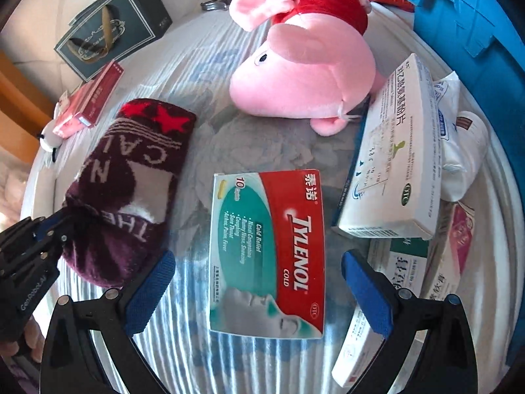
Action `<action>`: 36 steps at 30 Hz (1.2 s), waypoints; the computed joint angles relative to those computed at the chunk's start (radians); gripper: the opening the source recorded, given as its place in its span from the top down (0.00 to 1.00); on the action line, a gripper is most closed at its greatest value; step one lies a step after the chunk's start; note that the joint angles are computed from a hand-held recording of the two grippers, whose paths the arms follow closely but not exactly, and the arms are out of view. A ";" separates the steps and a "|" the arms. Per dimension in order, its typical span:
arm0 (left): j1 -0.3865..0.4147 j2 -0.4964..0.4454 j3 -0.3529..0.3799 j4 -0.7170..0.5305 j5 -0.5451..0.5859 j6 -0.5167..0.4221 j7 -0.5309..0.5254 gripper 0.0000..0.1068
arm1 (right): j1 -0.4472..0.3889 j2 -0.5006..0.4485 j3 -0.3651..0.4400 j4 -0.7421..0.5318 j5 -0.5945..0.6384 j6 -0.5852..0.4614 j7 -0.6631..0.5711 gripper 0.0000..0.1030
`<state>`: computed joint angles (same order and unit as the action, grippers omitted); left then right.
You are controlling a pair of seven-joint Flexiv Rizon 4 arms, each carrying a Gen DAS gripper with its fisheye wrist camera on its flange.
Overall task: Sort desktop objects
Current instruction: 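Grasp the maroon sock with the left gripper while the right gripper grasps the Tylenol box, then carry the sock with the left gripper into the bin while the right gripper carries the Tylenol box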
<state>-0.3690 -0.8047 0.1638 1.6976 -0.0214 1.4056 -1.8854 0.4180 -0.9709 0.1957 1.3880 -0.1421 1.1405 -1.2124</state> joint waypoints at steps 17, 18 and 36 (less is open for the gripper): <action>-0.029 -0.104 0.026 -0.142 0.039 -0.049 -0.057 0.60 | 0.027 0.015 -0.051 0.030 -0.038 -0.031 0.025 0.00; -0.033 -0.103 0.024 -0.149 0.043 -0.057 -0.049 0.72 | 0.039 0.016 -0.065 0.031 -0.055 -0.035 0.033 0.00; -0.531 0.137 0.575 0.002 0.270 0.117 -0.426 0.83 | 0.221 0.393 -0.332 0.464 -0.239 0.442 0.182 0.30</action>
